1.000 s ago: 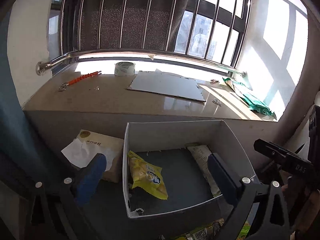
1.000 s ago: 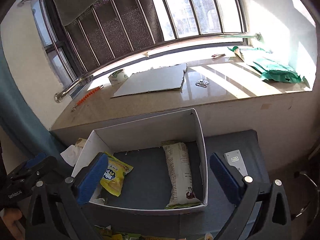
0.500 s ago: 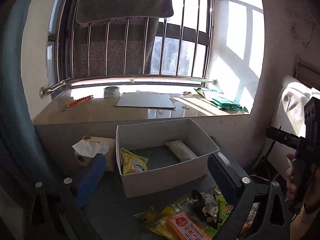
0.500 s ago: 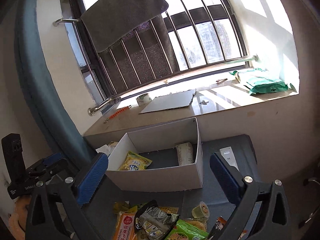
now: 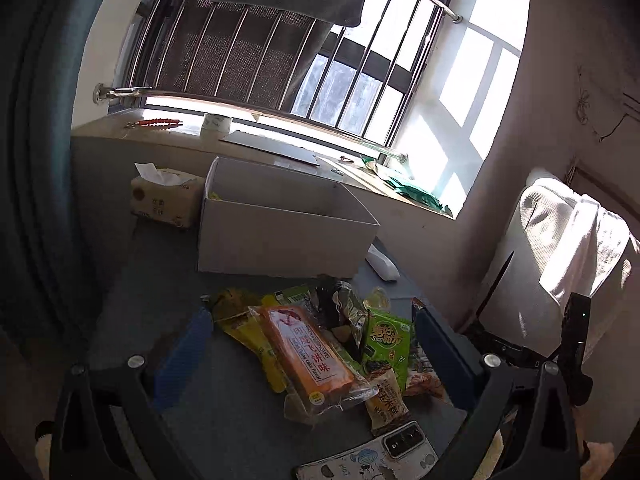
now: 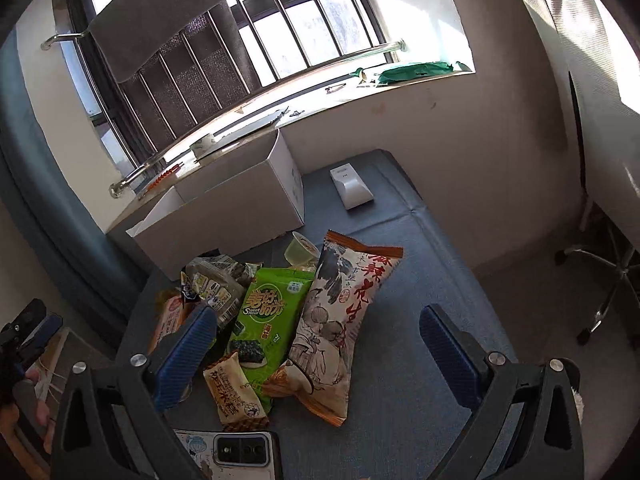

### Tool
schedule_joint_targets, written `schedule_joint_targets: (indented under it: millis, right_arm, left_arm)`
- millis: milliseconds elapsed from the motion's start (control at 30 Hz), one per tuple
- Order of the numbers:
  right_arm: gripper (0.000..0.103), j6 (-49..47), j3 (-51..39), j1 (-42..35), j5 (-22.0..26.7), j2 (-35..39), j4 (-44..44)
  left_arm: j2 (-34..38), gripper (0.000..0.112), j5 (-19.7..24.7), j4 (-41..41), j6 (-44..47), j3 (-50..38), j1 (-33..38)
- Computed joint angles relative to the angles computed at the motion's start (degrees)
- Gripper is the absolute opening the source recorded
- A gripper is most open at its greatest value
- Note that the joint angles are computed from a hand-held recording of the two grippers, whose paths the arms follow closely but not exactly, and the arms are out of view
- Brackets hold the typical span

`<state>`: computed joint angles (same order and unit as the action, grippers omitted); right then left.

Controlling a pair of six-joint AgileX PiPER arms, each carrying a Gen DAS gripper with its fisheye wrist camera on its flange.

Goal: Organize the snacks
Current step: 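Move the right gripper to the red-and-white peanut bag and grasp it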

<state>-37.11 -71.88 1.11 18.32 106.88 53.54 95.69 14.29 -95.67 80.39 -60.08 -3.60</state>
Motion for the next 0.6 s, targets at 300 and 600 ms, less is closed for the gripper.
schedule_joint_targets:
  millis: [300, 600]
  right_arm:
    - [0.103, 11.38, -7.66, -1.18, 7.94, 7.21, -10.47]
    - [0.103, 22.54, -21.96, -0.67, 14.7, 18.02, -18.44]
  left_arm:
    - [0.8, 0.103, -1.99, 13.09, -10.02, -2.17, -2.28]
    - [2.26, 0.103, -1.05, 18.63, -16.85, -2.73, -0.86]
